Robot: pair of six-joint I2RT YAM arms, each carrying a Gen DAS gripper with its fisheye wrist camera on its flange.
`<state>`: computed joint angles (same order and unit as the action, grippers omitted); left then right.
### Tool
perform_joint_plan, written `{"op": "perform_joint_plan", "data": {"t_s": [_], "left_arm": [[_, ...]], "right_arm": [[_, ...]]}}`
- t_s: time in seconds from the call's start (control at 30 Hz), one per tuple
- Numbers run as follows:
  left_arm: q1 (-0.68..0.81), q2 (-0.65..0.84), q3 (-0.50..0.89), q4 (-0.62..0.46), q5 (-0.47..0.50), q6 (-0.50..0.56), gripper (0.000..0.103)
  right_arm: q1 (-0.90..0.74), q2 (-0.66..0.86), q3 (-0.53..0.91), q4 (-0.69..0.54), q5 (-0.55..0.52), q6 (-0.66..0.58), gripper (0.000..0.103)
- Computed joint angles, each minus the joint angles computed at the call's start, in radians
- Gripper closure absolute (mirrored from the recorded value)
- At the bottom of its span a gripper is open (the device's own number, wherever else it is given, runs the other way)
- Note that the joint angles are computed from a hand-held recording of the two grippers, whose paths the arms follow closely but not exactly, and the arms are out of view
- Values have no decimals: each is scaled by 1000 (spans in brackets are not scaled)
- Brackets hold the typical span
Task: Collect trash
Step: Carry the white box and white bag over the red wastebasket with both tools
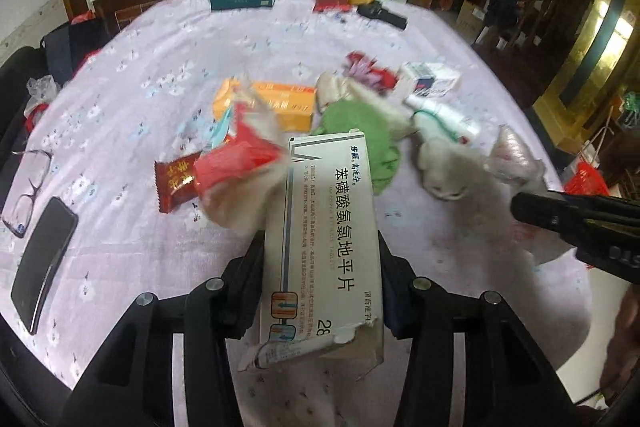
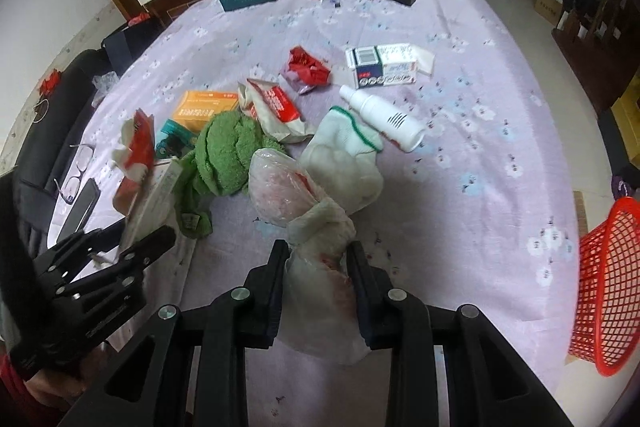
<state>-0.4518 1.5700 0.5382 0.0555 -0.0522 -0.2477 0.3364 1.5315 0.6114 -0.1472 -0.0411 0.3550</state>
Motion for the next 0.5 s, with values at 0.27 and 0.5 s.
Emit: {"op": "perform_joint_plan", "data": {"t_s": [0.27, 0.5], "left_arm": [[-116, -156, -11, -69, -89, -45, 56], [-217, -149, 39, -107, -121, -67, 56]], "right_arm": [[-16, -144, -63, -43, 18, -21, 71], [-93, -255, -122, -81, -15, -38, 71]]}}
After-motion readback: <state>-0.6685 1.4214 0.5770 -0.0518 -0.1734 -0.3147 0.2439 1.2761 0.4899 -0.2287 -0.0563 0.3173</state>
